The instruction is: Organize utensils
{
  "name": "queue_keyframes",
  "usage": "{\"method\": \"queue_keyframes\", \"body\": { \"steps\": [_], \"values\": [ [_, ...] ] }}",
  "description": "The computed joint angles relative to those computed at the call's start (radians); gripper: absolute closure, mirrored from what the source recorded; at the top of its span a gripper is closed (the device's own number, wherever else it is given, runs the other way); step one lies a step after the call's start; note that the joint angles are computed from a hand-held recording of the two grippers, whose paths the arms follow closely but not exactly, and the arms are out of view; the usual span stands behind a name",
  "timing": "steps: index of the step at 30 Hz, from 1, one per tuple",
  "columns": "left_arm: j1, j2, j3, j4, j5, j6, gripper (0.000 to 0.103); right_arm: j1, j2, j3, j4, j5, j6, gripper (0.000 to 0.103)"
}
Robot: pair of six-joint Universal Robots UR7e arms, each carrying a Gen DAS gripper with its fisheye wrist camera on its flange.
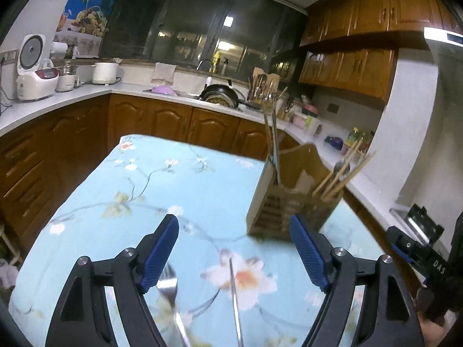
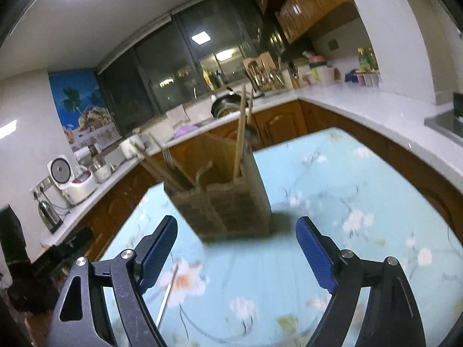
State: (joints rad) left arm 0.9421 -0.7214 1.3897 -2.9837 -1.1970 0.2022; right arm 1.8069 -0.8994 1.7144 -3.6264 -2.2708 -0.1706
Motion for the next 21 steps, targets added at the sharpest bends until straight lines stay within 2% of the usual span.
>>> {"method": "queue_keyframes", "body": {
  "steps": [5,13,16,18,20,21],
  "values": [
    [-0.013,-0.074,0.122,-0.019,0.045,-0.026,0.02,0.01,-0.001,0.074,-0.03,-0.03,0.008,0.017],
    [-0.036,-0.157,0.261,-0.064,0.084,-0.014,0.019,0.034,0.01,0.157,-0.102,-0.076,-0.025,0.017],
    [-0.049,-0.19,0.33,-0.135,0.095,0.007,0.018,0.051,0.026,0.168,-0.17,-0.097,-0.081,0.016],
    [-0.053,-0.205,0.367,-0.185,0.098,0.03,0.014,0.07,0.041,0.172,-0.246,-0.107,-0.148,0.01],
    [-0.062,-0.224,0.424,-0.271,0.102,0.069,0.009,0.087,0.06,0.172,-0.353,-0.097,-0.24,0.0],
    [-0.062,-0.229,0.451,-0.32,0.101,0.097,0.004,0.1,0.081,0.168,-0.444,-0.09,-0.322,0.0]
  ]
}}
